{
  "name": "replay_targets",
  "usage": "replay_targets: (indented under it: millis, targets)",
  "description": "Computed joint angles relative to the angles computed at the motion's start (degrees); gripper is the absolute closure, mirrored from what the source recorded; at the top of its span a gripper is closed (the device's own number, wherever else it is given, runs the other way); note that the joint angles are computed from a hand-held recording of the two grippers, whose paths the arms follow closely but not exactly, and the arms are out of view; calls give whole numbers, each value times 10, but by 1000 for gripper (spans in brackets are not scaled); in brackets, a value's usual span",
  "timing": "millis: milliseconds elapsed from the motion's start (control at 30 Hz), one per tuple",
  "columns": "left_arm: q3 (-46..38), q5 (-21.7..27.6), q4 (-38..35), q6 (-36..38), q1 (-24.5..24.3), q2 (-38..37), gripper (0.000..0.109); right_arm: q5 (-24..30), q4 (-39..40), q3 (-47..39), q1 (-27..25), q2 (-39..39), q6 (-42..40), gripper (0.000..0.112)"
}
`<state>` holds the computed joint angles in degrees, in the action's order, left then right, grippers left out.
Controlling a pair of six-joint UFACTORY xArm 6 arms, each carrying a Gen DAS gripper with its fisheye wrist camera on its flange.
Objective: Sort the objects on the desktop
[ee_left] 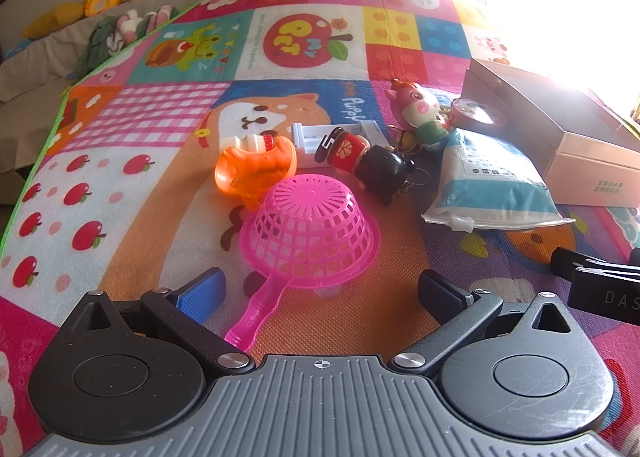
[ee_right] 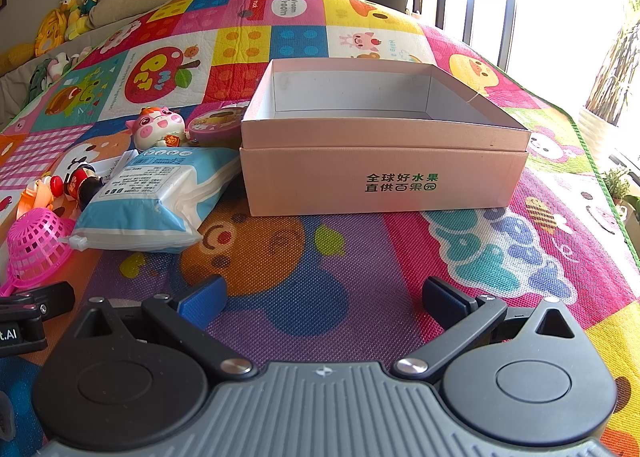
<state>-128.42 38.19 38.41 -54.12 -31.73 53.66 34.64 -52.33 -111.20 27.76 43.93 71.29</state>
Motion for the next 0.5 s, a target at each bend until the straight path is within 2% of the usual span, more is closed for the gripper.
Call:
replay_targets:
  millis: [100,200,267,500]
  targets:
    - [-20,16,7,-5,-6,10,6,0,0,0,0,0,0,9]
    - [2,11,16,-18,-6,-3,6,0,0,-1,0,1,0,9]
    - [-19,17,6,-9,-5,10,6,0,0,-1,0,1,0,9]
    - [-16,15,-7,7,-3,8,6,-1,2,-1,-1,0,-3,9]
